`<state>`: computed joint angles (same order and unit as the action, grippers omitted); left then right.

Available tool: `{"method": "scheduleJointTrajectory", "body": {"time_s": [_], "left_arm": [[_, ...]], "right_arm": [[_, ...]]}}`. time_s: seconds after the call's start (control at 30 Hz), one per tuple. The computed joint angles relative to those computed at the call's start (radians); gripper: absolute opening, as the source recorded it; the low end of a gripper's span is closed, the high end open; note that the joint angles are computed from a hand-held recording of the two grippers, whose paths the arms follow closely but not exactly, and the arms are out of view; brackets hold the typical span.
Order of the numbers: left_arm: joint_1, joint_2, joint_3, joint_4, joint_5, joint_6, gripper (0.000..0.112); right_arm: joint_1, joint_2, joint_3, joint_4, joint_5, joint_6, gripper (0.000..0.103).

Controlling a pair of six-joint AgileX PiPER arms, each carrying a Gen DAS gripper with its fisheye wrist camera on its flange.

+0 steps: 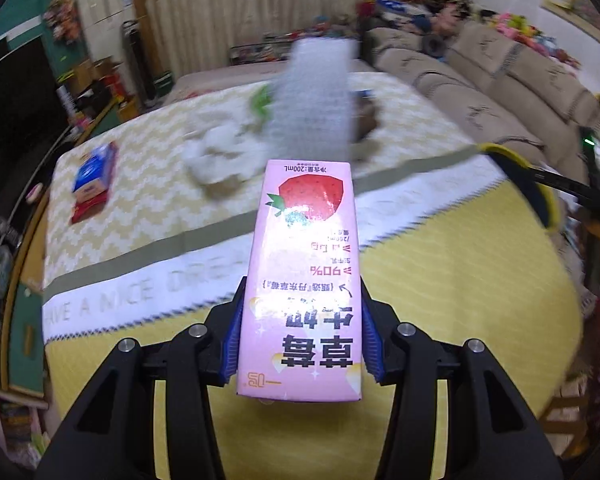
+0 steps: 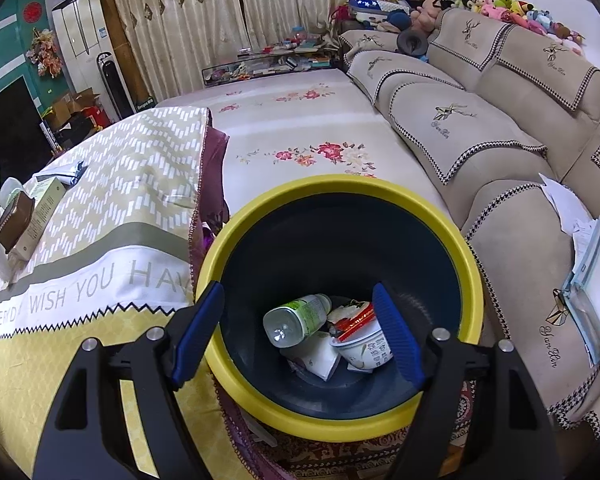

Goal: Collect trash
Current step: 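Carry the milk carton over the bin and open the left gripper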

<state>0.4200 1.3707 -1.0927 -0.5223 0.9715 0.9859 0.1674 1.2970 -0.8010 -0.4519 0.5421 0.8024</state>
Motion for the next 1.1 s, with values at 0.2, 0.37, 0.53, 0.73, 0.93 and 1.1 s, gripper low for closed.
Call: {"method": "scheduleJointTrajectory", "body": {"time_s": [0.2,0.37,0.53,0.73,0.93,1.1], "left_arm": [[-0.215,-0.1,0.012,-0.008,0.03,-0.064,0.048],[-0.527,-0.021,-0.073,0.076,-0.036,-0.24,0.048],[-0.803,0.16,-0.266,0.153,-0.061,-0.44,0.048],[-1.0,0.459,-0.593,0.27,-0.031,-0.628,0.048],[-1.099,0.718,-0.91,0.374,0.05,-0.732,0.049],[-1.136,0.834,-1.057,0.421,0.072,-0.774,0.072]], "right_arm": [[-0.032,-0.126,0.042,0.034,0.033,-0.039,0.073],[-0.09,-0.261,0.08,0.059,0.092,-0.108,0.075],[-0.255,-0.394,0.104,0.192,0.132,-0.32,0.075],[-0.534,-0.493,0.119,0.471,0.171,-0.692,0.077],[-0.793,-0.512,0.137,0.721,0.206,-1.025,0.077],[-0.865,-0.496,0.154,0.784,0.207,-1.115,0.077]]}}
